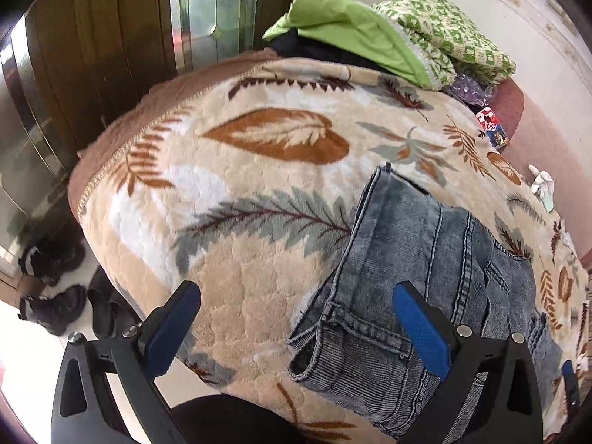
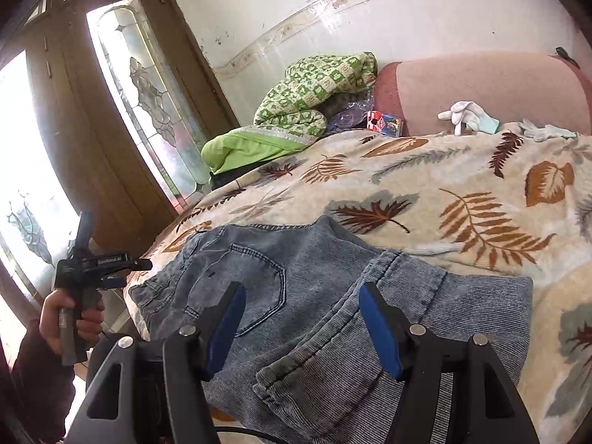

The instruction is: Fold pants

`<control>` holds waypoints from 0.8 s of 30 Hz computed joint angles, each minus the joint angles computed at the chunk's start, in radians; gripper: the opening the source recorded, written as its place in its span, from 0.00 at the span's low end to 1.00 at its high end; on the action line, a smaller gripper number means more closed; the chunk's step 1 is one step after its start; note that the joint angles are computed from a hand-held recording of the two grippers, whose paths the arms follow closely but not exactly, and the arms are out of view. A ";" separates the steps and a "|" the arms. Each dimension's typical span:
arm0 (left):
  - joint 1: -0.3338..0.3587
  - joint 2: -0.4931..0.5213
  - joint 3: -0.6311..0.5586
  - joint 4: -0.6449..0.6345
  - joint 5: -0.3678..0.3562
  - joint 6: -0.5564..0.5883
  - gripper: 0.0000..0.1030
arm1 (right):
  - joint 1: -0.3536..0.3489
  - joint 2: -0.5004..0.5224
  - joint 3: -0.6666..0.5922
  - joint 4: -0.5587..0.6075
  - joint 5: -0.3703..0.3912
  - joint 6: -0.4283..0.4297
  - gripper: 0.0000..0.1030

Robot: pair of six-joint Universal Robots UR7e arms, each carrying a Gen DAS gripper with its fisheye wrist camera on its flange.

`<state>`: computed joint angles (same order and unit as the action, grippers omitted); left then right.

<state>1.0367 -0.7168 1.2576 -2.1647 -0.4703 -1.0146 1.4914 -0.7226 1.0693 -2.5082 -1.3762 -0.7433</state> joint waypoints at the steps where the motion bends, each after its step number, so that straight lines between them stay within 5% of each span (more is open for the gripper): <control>1: 0.003 -0.003 0.007 -0.008 -0.019 -0.004 1.00 | 0.001 0.002 -0.003 0.002 -0.003 -0.002 0.65; 15: 0.045 0.039 -0.001 -0.178 -0.257 0.164 0.99 | 0.002 -0.009 0.060 -0.064 -0.008 -0.052 0.65; 17: 0.045 0.054 -0.016 -0.171 -0.248 0.169 0.96 | 0.002 -0.008 0.058 -0.068 -0.012 -0.049 0.65; 24: 0.040 0.085 -0.043 -0.272 -0.229 0.294 0.48 | -0.002 0.003 0.037 -0.086 -0.022 -0.011 0.65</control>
<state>1.0766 -0.6321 1.2151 -2.4363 -0.6997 -0.7206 1.4898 -0.7200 1.1059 -2.5939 -1.3983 -0.7541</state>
